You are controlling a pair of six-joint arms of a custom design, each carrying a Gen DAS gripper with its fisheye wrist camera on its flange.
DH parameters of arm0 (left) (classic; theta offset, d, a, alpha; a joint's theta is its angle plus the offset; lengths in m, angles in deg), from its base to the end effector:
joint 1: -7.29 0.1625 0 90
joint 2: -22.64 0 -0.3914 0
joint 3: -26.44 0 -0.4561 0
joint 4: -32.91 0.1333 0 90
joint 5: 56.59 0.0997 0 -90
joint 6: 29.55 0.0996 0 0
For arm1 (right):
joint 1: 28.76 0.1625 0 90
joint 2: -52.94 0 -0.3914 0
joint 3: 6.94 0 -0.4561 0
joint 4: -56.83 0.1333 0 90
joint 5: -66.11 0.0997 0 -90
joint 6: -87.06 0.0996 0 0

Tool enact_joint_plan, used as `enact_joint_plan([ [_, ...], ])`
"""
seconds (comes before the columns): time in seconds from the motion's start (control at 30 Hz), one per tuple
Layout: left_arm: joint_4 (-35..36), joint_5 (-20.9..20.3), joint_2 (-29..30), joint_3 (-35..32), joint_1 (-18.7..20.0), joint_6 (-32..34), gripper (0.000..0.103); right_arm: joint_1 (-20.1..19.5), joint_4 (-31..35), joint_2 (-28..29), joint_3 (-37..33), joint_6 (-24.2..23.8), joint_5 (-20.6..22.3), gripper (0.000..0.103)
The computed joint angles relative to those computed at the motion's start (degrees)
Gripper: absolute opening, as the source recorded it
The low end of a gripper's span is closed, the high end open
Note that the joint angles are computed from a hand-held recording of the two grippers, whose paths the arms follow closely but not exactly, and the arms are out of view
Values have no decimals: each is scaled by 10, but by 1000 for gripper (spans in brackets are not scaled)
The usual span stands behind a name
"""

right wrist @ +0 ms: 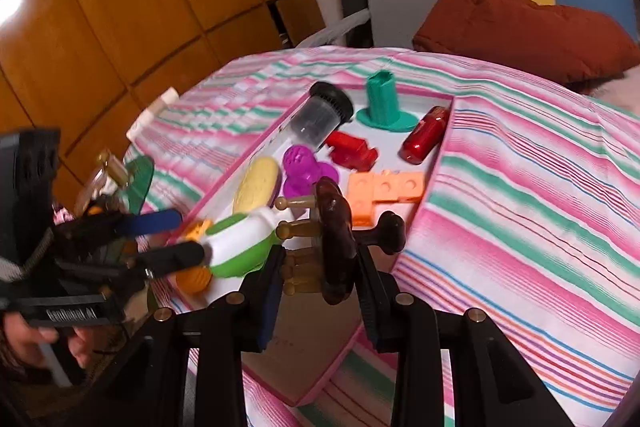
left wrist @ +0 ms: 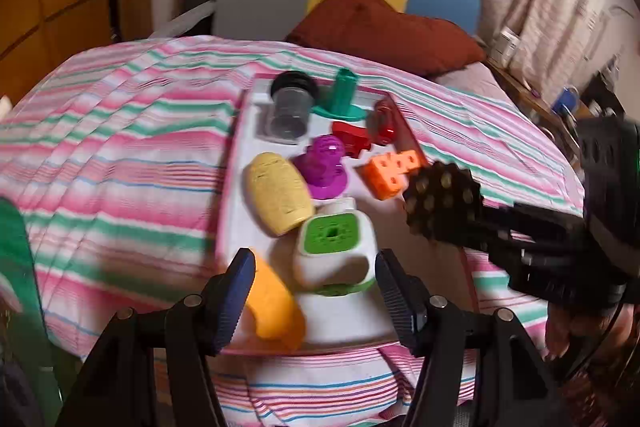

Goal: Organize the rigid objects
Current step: 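Carry the brown knob into the tray and open the right tool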

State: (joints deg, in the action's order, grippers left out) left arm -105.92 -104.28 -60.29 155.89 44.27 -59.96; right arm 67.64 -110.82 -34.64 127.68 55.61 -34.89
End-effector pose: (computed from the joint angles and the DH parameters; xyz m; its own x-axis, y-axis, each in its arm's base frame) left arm -0.2506 -0.4395 0.1504 -0.8064 0.1912 -0.5597 0.4522 0.8091 -0.3752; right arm 0.1652 -0.4473 0.1864 -0.7914 -0.4572 0.4058 -0.5965 0.7229 -0.3487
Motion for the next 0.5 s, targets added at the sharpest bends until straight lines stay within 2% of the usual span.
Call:
enact_joint_plan([
  [0.17, 36, 37, -9, 4, -16, -26, 63, 4, 13, 4, 2, 2, -11, 35],
  [0.37, 119, 122, -3, -4, -41, -86, 63, 9, 1, 13, 2, -6, -33, 35],
  [0.5, 163, 144, 0, -11, -44, -121, 63, 17, -20, 22, 1, -14, -60, 35],
])
